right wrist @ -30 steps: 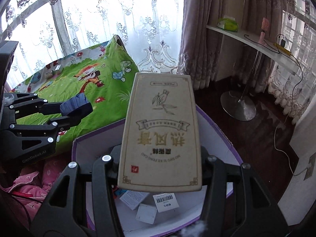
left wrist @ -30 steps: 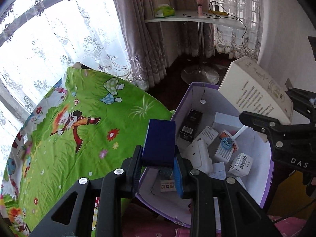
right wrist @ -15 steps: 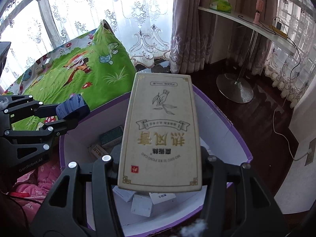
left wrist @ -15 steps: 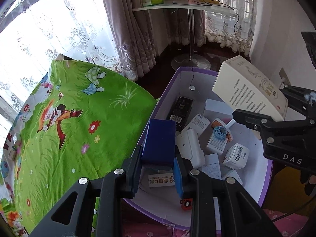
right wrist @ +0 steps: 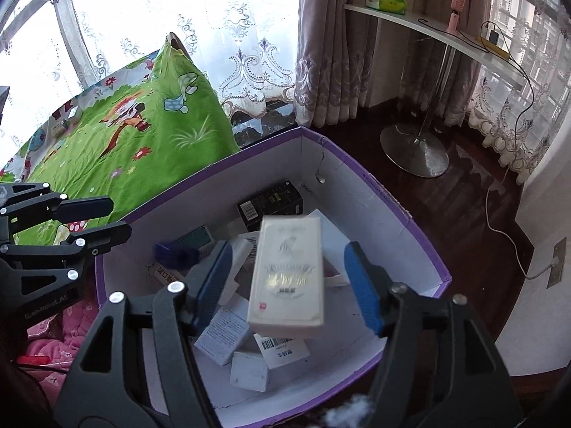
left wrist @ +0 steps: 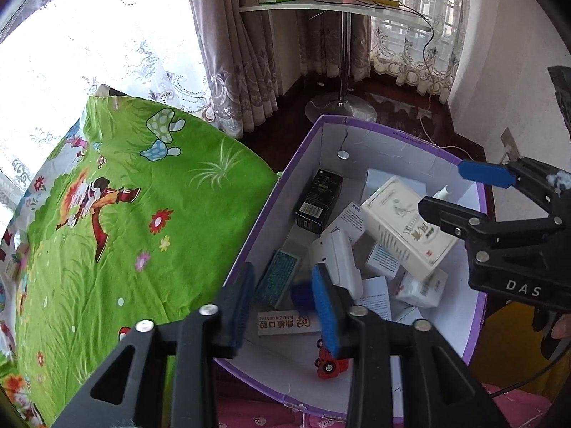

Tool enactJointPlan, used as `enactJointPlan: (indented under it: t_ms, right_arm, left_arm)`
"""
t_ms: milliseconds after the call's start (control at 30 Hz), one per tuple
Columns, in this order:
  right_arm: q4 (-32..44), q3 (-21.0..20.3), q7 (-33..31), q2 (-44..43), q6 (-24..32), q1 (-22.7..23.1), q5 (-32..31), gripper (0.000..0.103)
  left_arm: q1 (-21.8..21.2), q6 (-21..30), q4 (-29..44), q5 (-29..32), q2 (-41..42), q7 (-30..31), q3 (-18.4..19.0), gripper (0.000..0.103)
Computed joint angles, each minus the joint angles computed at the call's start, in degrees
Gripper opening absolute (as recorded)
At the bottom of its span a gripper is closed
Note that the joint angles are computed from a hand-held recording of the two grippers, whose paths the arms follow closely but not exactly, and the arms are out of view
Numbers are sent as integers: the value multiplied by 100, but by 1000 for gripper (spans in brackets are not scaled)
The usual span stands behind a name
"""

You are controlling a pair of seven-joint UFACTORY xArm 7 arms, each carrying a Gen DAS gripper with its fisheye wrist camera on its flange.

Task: Organize rigid objects
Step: 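Open both tools to drop the block and box into the storage box, then return both tools to the table toward the last two small boxes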

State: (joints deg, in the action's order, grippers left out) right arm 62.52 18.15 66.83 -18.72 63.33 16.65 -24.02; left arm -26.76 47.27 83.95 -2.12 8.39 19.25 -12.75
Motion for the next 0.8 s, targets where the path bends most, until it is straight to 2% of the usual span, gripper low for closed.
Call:
enactJointPlan:
  t_ms: [33, 100, 233, 467, 633, 800]
  right_arm:
    - [4, 2, 3, -1, 12, -3, -11, 76]
    - [1, -7, 6, -11, 17, -5, -9, 76]
    - [-1, -9, 8, 0, -28, -5, 5, 76]
    - [437, 44, 23, 461, -53, 72, -93, 76]
    - [1380, -8, -141, 1432, -71, 384, -323, 77]
    - [2979, -196, -779, 2886, -218, 879, -515, 77]
  left_arm:
    - [-14, -36, -9, 42, -7, -48, 4, 58]
    - [-16, -192, -115, 73, -93, -51, 4, 64]
    - [-9, -388, -216, 122, -193, -28, 0, 67]
    - [165, -327, -158, -104, -210, 0, 85, 67]
    - [473, -261, -14, -289, -152, -119, 271, 67]
    - [910, -52, 226, -354, -52, -405, 535, 68]
